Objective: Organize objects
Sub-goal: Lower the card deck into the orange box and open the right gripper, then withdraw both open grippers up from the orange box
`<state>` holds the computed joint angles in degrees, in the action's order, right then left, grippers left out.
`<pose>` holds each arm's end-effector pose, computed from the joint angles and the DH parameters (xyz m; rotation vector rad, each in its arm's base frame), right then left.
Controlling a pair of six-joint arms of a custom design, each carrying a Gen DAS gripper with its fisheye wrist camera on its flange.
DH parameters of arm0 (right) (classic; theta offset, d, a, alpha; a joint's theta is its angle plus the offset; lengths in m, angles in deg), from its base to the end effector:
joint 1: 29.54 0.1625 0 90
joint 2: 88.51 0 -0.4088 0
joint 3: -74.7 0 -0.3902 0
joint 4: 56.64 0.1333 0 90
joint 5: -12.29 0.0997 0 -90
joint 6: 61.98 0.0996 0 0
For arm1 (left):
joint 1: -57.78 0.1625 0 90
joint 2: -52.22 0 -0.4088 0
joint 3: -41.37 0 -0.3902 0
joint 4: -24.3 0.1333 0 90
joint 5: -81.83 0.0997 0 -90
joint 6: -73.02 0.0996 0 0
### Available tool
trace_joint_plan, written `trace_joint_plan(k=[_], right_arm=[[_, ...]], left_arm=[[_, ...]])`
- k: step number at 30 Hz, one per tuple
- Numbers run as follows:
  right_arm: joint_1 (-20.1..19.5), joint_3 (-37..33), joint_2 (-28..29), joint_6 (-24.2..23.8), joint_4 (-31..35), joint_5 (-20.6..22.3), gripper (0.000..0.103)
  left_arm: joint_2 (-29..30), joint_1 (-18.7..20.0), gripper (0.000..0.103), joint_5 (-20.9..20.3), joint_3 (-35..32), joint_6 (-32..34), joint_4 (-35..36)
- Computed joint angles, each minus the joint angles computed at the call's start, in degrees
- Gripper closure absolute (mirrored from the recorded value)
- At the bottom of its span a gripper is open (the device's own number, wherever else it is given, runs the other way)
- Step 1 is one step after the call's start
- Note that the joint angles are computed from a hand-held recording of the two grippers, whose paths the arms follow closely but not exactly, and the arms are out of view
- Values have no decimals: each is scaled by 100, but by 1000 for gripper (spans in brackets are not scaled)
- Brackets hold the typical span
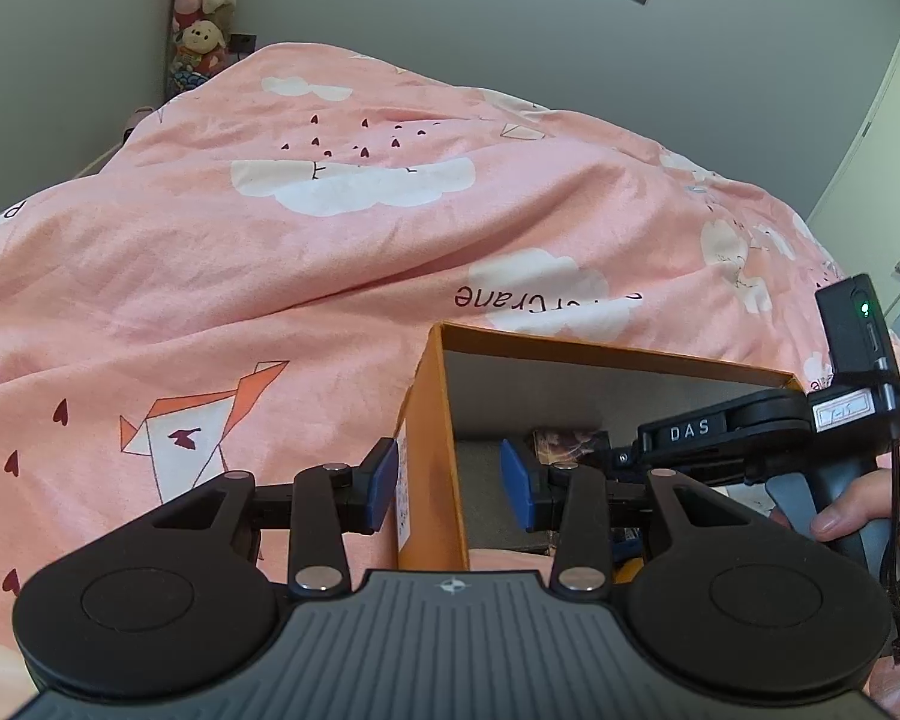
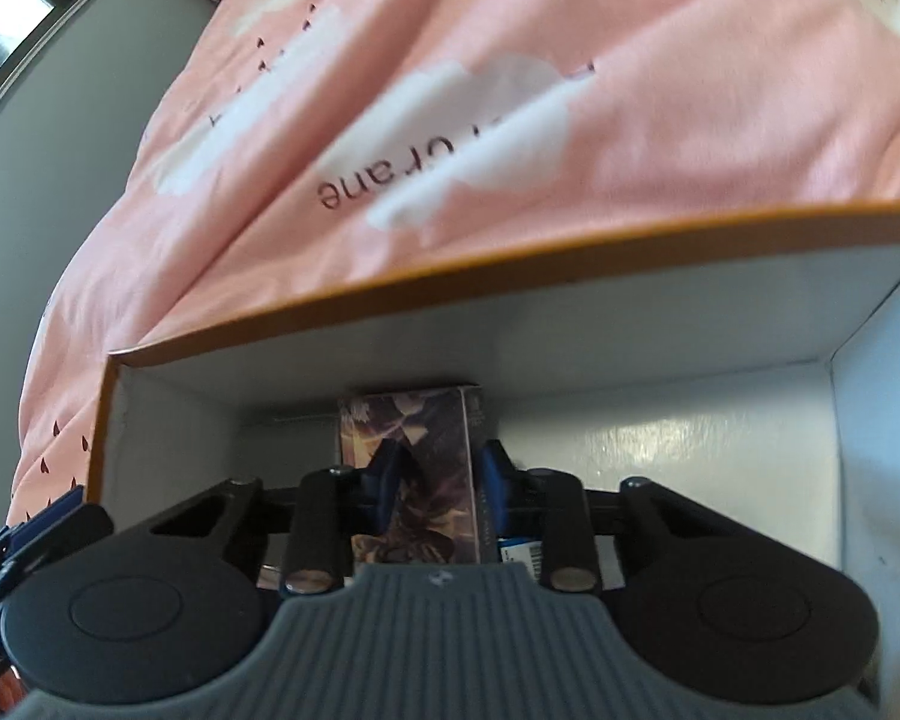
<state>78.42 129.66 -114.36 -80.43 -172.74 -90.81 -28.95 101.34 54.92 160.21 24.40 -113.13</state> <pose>0.3530 -0.7300 0.0488 0.9182 -2.7637 -0.0779 -0.1930 -0.4900 0.3005 -0.1611 2.2531 -1.1515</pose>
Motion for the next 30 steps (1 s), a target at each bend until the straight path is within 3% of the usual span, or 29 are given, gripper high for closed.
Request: trace_joint_plan(k=[11, 16, 19, 22, 24, 26, 30], right_arm=[[-34, -66, 36, 333, 426, -29, 75], [28, 2, -19, -20, 390, -150, 75], [53, 145, -242, -495, 340, -104, 73], [155, 418, -549, -1147, 172, -356, 67], [225, 623, -749, -1586, 9, -615, 66], [289, 870, -954, -2029, -181, -936, 49], [389, 1217, -1153, -2953, -490, -1747, 46]], left_arm=[[64, 52, 58, -171, -7, 176, -272], [12, -51, 58, -93, 44, 51, -175], [-41, -147, 58, -33, 116, -46, -227], [-75, -238, 58, -3, 165, -178, -197], [-100, -310, 58, 27, 199, -318, -131], [-138, -373, 58, 25, 250, -388, -158], [-264, -498, 58, -21, 386, -596, -149]])
